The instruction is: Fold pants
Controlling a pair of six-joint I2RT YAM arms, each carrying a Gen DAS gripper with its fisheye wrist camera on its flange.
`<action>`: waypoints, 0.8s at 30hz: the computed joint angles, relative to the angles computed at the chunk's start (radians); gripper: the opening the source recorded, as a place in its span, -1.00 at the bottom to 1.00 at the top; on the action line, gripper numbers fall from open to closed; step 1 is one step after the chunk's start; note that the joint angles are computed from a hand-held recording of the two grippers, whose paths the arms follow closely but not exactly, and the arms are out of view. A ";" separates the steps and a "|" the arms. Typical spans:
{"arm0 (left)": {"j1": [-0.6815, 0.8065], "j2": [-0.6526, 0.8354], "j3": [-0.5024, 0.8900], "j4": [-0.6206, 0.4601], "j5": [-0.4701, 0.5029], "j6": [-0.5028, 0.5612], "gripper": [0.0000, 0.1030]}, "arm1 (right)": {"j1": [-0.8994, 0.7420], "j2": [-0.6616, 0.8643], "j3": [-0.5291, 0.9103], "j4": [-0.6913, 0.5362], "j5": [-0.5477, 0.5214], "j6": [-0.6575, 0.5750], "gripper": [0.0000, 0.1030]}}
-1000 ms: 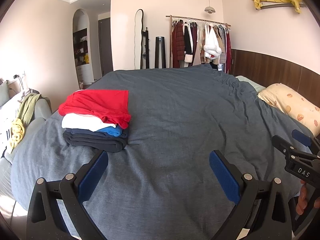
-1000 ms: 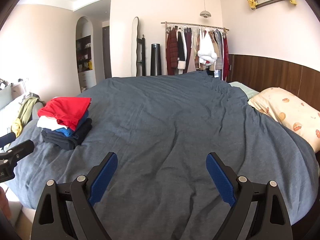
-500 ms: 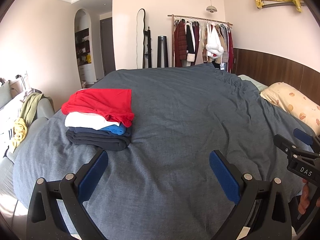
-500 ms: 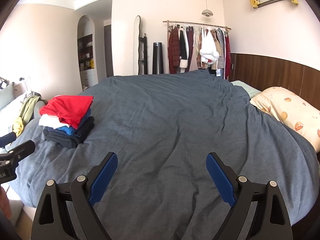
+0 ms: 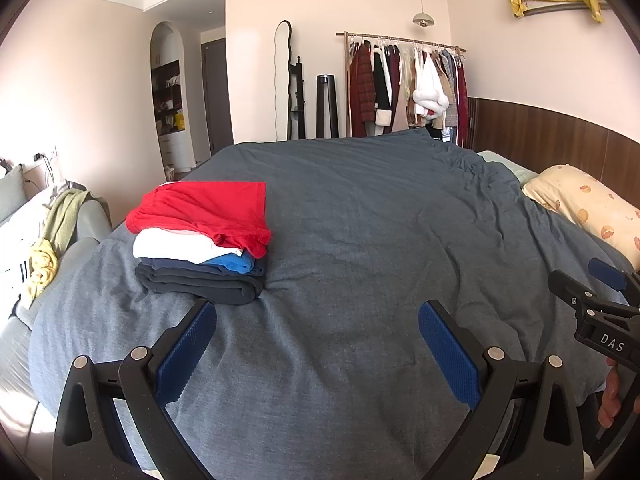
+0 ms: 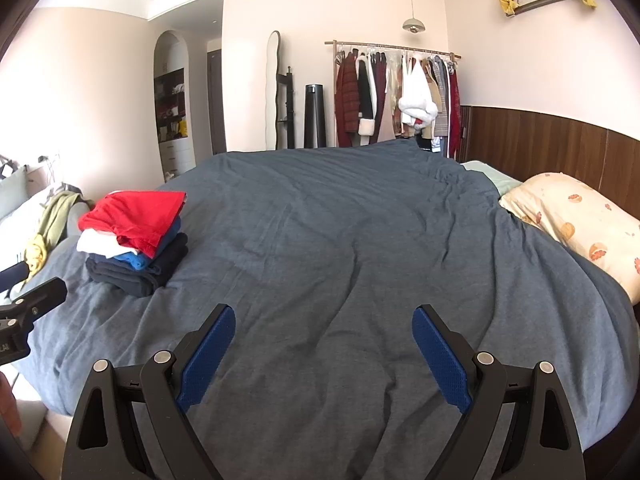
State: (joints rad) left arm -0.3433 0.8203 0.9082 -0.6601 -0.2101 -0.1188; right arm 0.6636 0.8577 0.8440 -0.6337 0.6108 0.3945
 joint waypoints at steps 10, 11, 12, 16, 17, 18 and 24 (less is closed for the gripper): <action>0.023 -0.002 -0.001 0.002 0.018 0.012 1.00 | -0.012 0.001 -0.003 -0.005 -0.009 -0.003 0.77; 0.030 -0.002 -0.001 0.002 0.024 0.016 1.00 | -0.013 0.002 -0.003 -0.005 -0.008 -0.003 0.77; 0.040 -0.002 -0.002 0.003 0.033 0.022 1.00 | -0.011 0.002 -0.002 -0.005 -0.007 -0.002 0.77; 0.039 -0.002 -0.002 0.004 0.032 0.021 1.00 | -0.013 -0.001 -0.007 -0.005 -0.007 -0.001 0.77; 0.033 -0.001 -0.002 0.003 0.027 0.017 1.00 | -0.012 -0.003 -0.009 -0.005 -0.006 -0.001 0.77; 0.039 -0.001 -0.002 0.002 0.032 0.020 1.00 | -0.010 -0.004 -0.010 -0.006 -0.003 0.000 0.77; 0.085 0.000 -0.007 0.012 0.069 0.049 1.00 | -0.011 -0.003 -0.009 -0.011 -0.003 0.003 0.77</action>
State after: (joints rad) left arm -0.2578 0.8207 0.9014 -0.6480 -0.1410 -0.0697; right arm 0.6523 0.8545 0.8349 -0.6443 0.6080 0.3972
